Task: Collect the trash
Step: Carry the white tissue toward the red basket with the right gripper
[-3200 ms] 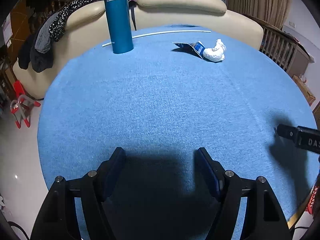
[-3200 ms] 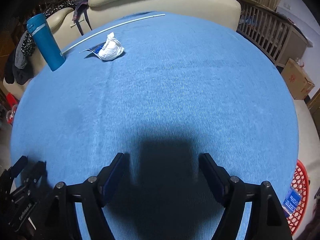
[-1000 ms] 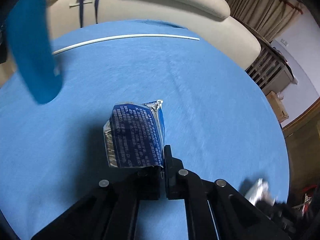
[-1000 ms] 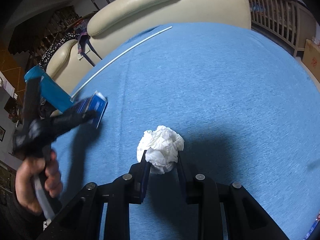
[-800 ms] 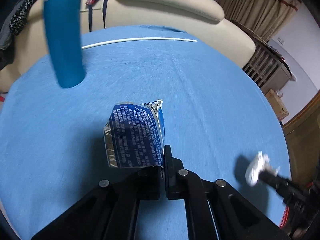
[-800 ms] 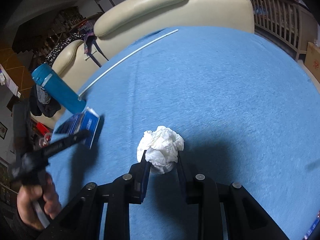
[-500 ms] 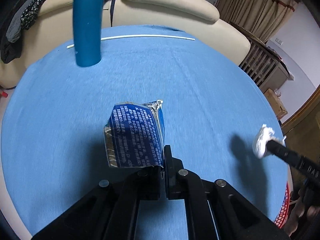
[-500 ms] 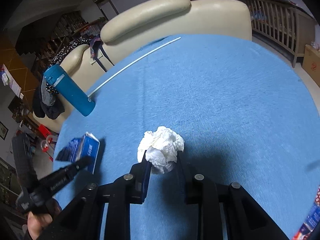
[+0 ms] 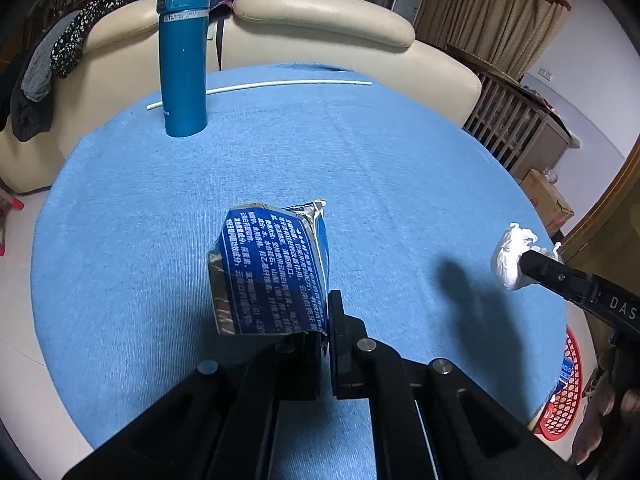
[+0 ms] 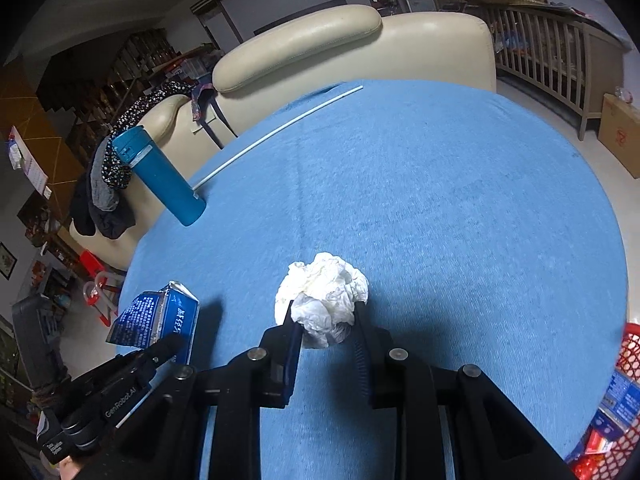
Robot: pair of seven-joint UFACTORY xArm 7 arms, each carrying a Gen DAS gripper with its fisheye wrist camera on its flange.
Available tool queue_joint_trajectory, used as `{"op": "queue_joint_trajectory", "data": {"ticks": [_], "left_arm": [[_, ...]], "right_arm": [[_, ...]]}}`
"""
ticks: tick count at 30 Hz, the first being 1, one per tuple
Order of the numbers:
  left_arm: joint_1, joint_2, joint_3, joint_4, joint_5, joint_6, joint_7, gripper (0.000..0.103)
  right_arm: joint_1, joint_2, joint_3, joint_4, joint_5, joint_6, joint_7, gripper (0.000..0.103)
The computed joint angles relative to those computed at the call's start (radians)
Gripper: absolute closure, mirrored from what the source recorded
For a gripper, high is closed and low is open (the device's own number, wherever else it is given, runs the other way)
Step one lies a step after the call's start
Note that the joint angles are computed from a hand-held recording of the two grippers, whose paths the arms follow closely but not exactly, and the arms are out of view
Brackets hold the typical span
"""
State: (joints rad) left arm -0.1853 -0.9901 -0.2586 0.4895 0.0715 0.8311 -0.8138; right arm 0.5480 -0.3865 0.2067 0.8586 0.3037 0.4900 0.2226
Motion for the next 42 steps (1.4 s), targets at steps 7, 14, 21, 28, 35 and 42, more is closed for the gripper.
{"op": "queue_joint_trajectory", "data": {"ticks": [7,14,21,28,35,42], "left_arm": [[-0.012,-0.026,-0.035,0.024,0.009,0.042,-0.019,0.100],[-0.021,-0.045,-0.068,0.053,0.030,0.071,-0.031,0.100],[-0.031,-0.043,-0.103,0.092,0.045,0.090,-0.048,0.100],[-0.044,-0.030,-0.138,0.130,0.058,0.089,-0.064,0.100],[-0.058,-0.016,-0.171,0.173,0.068,0.105,-0.079,0.100],[-0.067,-0.011,-0.191,0.214,0.076,0.117,-0.089,0.100]], "right_arm": [[0.006,-0.072,-0.002,-0.047,0.002,-0.001,0.017,0.077],[0.014,-0.139,-0.010,-0.081,0.003,-0.003,0.030,0.077],[0.017,-0.204,-0.027,-0.108,0.005,0.000,0.029,0.077],[0.009,-0.281,-0.044,-0.141,0.006,0.009,0.034,0.077],[-0.003,-0.348,-0.058,-0.158,0.005,0.026,0.038,0.077],[-0.023,-0.416,-0.075,-0.166,0.001,0.043,0.040,0.077]]}}
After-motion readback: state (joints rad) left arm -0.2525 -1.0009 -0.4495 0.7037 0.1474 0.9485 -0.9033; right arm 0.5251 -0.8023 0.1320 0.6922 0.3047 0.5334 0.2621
